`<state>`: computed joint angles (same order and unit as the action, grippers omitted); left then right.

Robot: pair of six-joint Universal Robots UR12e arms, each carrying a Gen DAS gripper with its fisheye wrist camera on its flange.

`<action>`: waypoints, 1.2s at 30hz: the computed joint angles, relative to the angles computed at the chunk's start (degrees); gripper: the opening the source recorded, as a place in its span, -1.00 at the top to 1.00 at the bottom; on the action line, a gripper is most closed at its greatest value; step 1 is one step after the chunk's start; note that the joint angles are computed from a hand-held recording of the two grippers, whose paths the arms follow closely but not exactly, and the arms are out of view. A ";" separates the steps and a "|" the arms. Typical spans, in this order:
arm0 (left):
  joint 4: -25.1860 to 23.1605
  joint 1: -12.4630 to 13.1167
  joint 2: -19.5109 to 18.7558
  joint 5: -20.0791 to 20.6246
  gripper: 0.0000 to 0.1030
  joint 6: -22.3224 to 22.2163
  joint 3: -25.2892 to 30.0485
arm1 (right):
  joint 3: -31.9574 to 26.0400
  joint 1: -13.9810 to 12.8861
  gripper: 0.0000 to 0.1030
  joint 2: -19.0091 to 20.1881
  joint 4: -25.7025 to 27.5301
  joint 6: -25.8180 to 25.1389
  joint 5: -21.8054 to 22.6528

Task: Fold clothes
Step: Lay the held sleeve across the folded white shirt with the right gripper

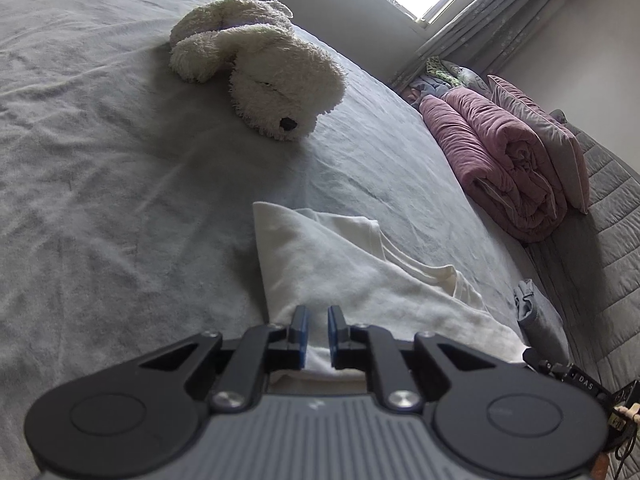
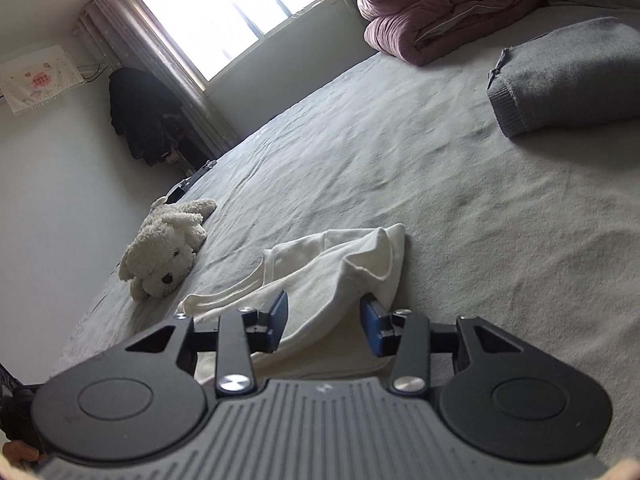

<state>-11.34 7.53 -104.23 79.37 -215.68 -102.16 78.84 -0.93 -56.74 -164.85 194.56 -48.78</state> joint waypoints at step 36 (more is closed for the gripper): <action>-2.41 -4.47 1.75 14.11 0.82 27.08 -0.48 | 0.55 0.85 0.67 -1.38 -0.19 -1.42 -4.01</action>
<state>-13.74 3.07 -102.48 93.49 -188.60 -102.64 79.39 -0.08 -58.12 -165.04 193.14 -52.79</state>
